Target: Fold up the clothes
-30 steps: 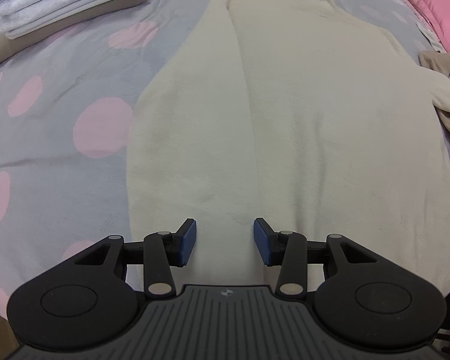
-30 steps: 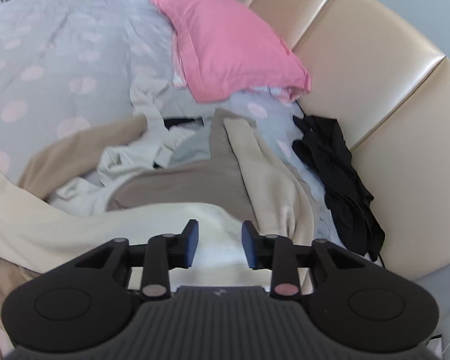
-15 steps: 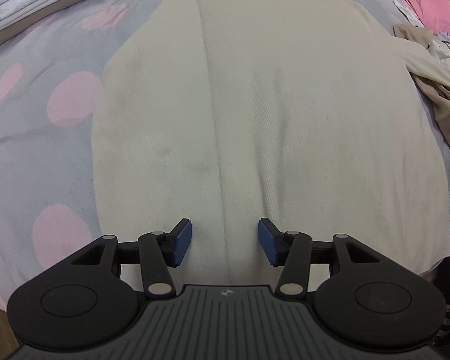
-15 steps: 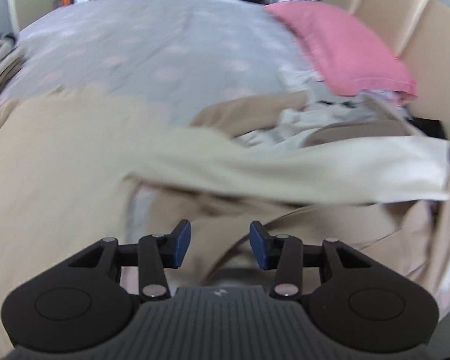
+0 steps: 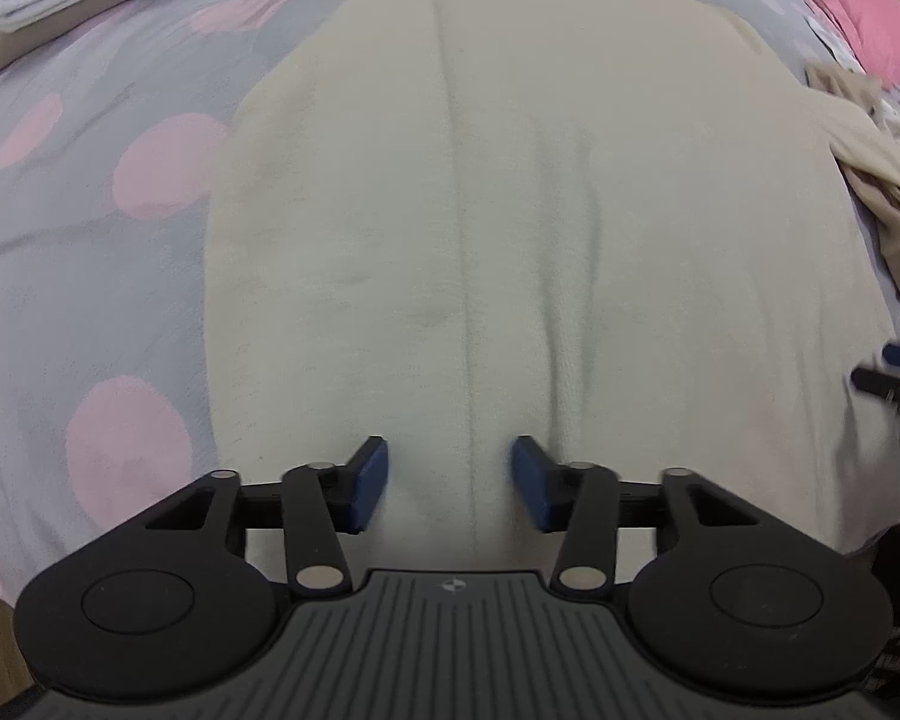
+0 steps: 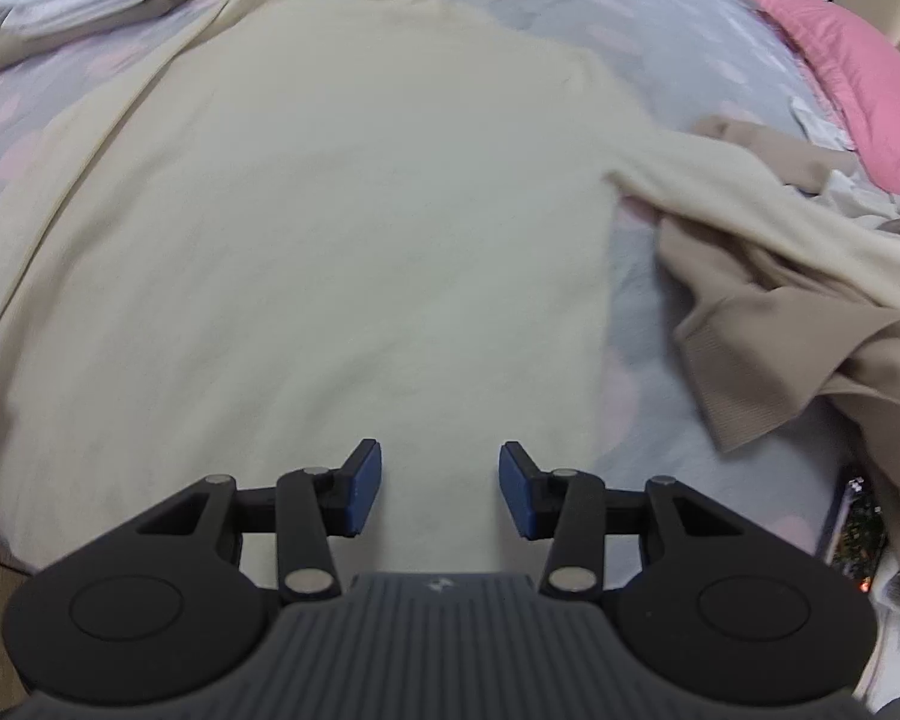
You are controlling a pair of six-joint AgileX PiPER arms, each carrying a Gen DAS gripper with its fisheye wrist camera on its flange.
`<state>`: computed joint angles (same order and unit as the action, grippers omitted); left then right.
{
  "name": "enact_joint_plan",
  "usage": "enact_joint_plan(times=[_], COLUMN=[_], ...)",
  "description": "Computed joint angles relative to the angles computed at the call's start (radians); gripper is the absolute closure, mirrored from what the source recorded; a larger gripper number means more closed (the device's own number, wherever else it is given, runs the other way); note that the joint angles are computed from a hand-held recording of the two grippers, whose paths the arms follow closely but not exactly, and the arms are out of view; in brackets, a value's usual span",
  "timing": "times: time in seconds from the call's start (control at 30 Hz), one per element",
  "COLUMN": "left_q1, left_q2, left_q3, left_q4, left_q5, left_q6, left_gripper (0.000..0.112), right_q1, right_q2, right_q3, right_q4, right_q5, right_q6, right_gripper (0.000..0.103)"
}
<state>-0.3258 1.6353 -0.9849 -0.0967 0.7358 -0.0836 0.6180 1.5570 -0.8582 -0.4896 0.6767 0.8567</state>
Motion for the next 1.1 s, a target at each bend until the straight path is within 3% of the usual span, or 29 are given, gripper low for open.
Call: enact_joint_plan(times=[0.17,0.4,0.67,0.77,1.1], left_q1=[0.032,0.051,0.149,0.265,0.424], left_q2=[0.011,-0.056,-0.098,-0.036,0.140], left_q3=[-0.017,-0.047,-0.216,-0.333,-0.591], left_q4=[-0.020,-0.027,-0.029,-0.041,0.077], left_q5=[0.005,0.025,0.148,0.168,0.185], left_q6=[0.008,-0.013,0.004,0.059,-0.036], left_gripper=[0.108,0.109,0.109,0.109,0.109], right_q1=[0.028,0.017,0.016,0.018,0.019], right_q2=[0.037,0.028,0.039,0.043,0.051], right_q3=[0.001,0.005,-0.008,-0.014,-0.034], right_q4=[0.010,0.032,0.039,0.039,0.005], right_q5=[-0.007,-0.005,0.006,0.011,0.024], right_q6=[-0.002,-0.010,-0.023,-0.024,-0.015], right_gripper=[0.055,0.052,0.050,0.049,0.049])
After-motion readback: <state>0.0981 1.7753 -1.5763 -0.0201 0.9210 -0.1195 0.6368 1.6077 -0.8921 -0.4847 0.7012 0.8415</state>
